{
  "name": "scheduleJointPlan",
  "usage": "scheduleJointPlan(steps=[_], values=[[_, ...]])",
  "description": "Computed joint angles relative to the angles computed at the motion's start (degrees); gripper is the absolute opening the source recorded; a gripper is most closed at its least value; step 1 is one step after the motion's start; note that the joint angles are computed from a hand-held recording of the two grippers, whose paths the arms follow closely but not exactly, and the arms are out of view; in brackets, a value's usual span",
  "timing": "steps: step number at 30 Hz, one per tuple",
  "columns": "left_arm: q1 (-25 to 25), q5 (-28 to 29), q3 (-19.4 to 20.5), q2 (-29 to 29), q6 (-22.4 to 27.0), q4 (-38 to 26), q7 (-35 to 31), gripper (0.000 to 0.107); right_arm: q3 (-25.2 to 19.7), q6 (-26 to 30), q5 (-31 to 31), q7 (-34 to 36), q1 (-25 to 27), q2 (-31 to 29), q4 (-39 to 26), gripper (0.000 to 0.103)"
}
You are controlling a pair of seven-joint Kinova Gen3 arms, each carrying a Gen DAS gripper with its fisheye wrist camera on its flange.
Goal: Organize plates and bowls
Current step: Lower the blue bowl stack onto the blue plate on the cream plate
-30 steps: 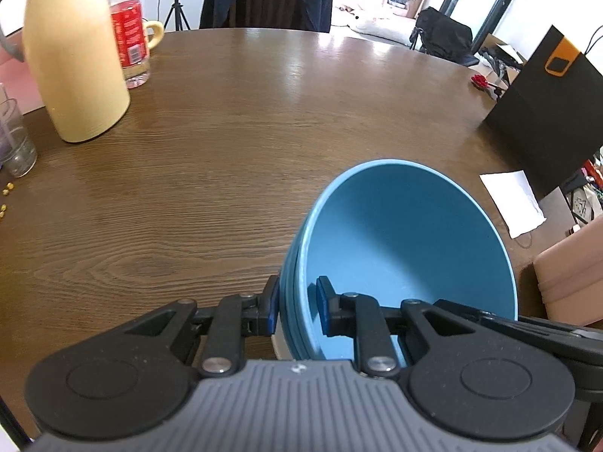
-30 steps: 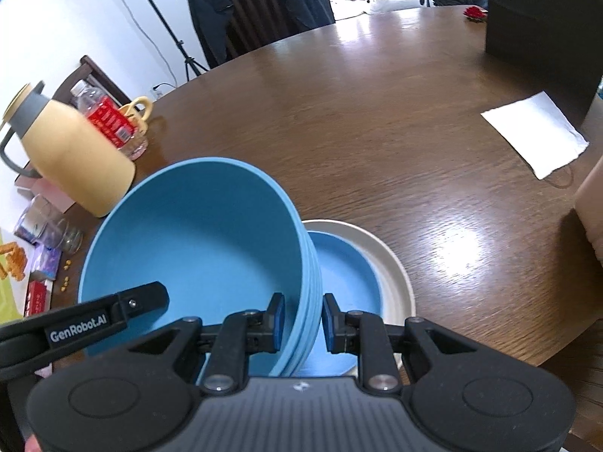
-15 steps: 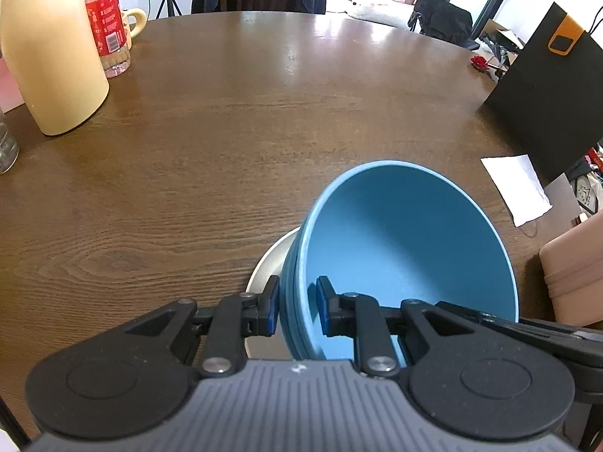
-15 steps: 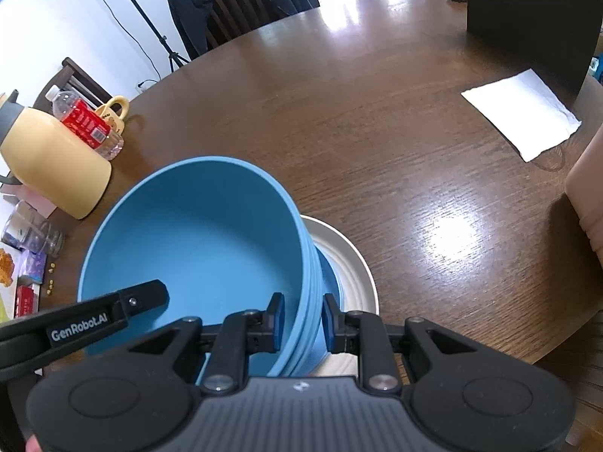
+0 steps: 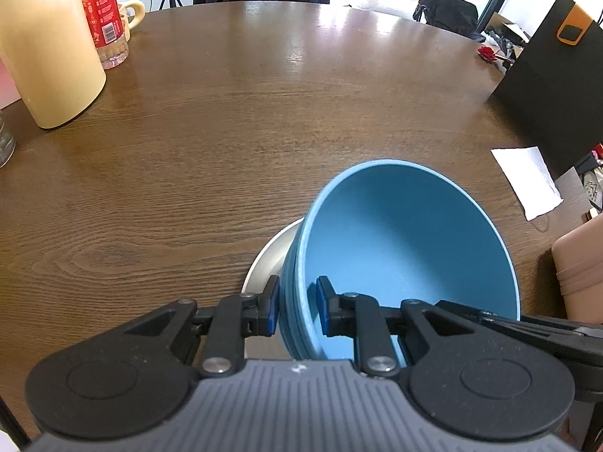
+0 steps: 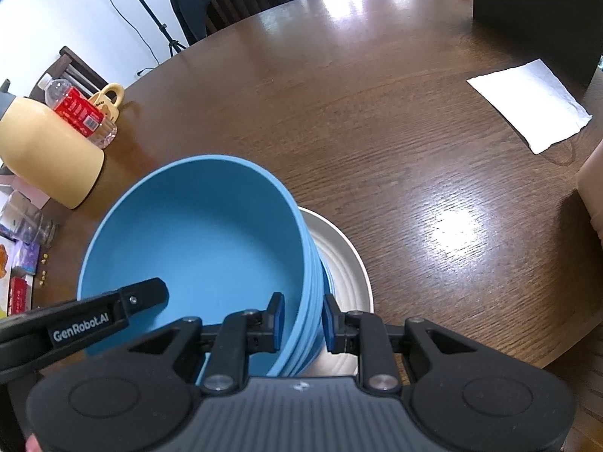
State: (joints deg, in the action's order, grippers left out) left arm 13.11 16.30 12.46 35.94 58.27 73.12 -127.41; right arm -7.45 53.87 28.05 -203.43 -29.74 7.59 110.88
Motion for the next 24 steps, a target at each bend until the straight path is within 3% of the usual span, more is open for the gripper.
scheduleJointPlan(steps=[20, 23, 24], values=[[0.5, -0.6, 0.2, 0.1, -2.1, 1.3, 0.0, 0.02, 0.9, -2.8, 0.1, 1.8, 0.5, 0.6, 1.6, 0.02], [0.0, 0.0, 0.5, -0.1, -2.3, 1.3, -0.6, 0.022, 0.7, -3.0, 0.9, 1.5, 0.5, 0.0, 2.1, 0.021], [0.0, 0.0, 0.5, -0.3, -2.4, 1.4, -0.6, 0.027, 0.6, -3.0, 1.0, 1.5, 0.4, -0.2, 2.2, 0.023]])
